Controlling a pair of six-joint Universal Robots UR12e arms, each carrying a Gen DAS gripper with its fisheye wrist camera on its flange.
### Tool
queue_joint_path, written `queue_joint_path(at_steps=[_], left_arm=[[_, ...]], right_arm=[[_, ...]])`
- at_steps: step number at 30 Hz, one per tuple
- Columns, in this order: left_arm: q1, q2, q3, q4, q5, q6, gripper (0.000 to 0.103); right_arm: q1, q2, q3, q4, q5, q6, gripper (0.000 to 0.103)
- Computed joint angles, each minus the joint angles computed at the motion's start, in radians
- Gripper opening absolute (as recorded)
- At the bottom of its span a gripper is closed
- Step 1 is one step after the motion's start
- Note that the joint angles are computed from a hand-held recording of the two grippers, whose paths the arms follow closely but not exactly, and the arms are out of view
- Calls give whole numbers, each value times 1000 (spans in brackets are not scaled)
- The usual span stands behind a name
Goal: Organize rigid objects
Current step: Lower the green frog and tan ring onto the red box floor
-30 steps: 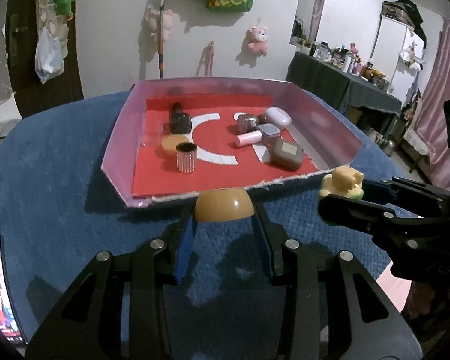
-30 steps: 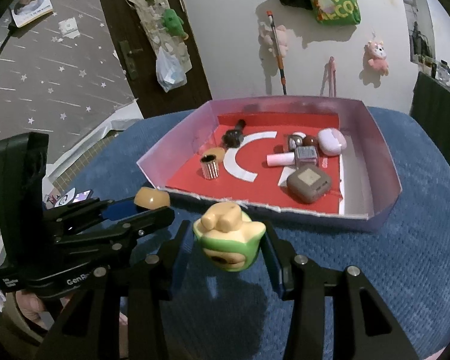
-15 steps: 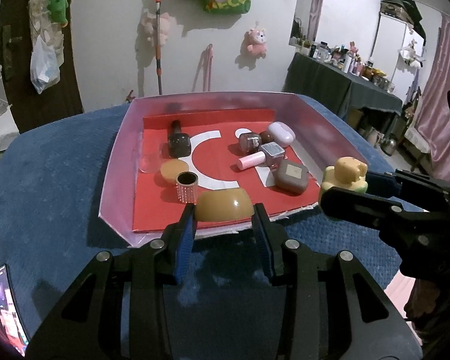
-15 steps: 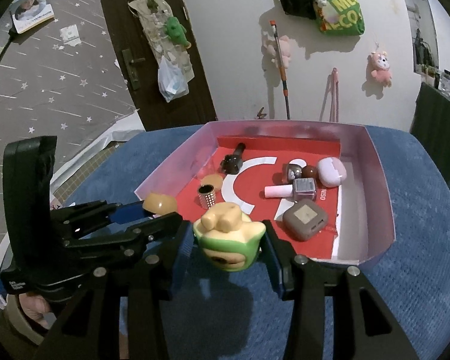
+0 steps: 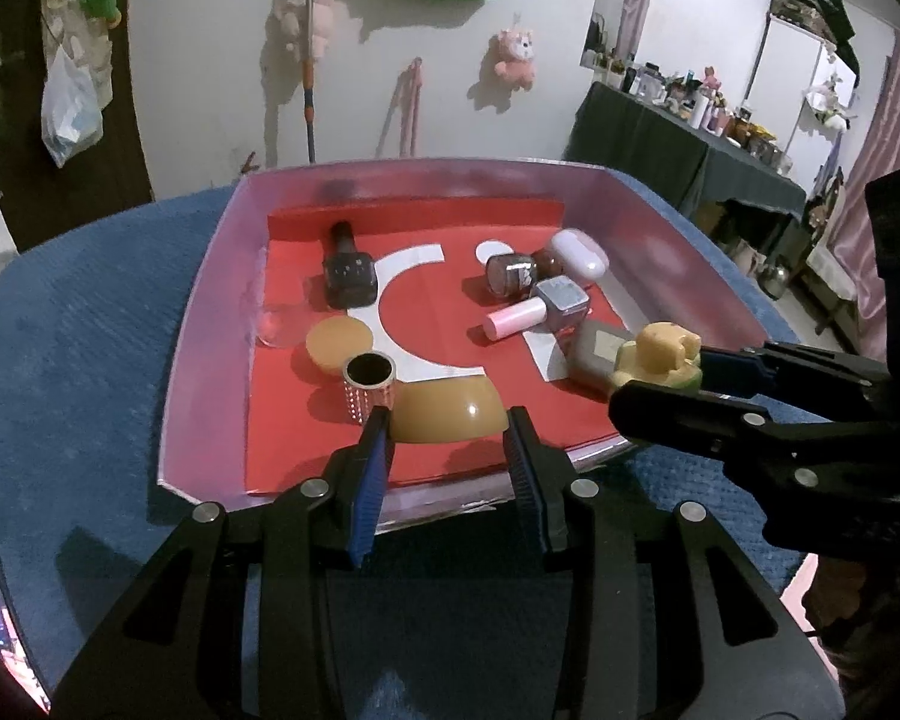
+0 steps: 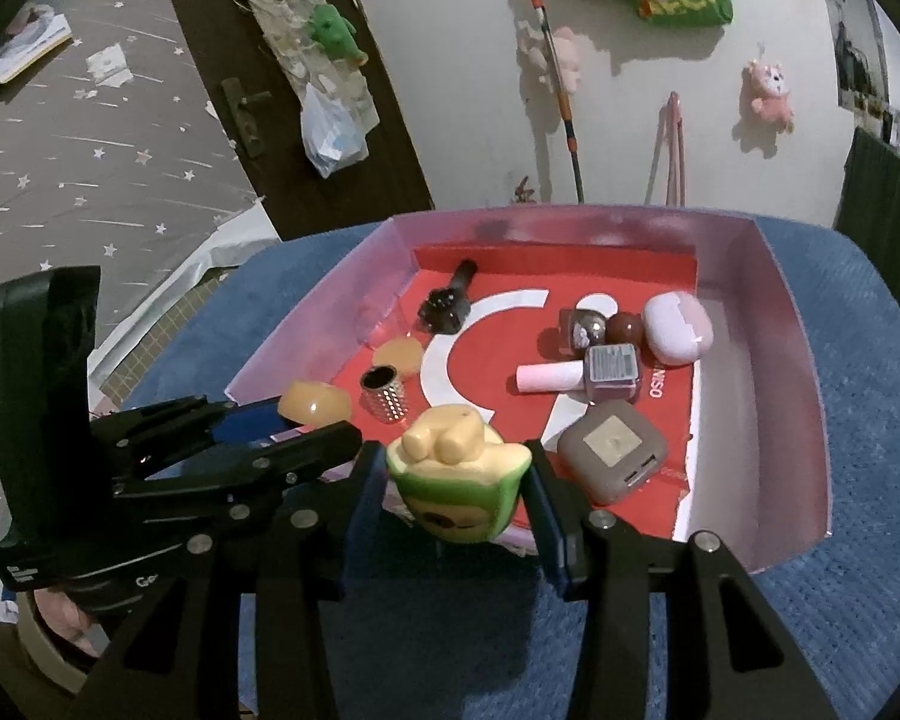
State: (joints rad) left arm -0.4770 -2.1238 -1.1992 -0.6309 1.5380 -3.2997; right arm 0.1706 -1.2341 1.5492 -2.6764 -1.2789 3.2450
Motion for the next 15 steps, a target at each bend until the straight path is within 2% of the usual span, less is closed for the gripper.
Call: queue_joint_path(at_steps=[15], left_arm=[[19, -32, 34, -104, -34, -35, 36]], right_arm=[[-4, 59, -64, 111, 45, -14, 48]])
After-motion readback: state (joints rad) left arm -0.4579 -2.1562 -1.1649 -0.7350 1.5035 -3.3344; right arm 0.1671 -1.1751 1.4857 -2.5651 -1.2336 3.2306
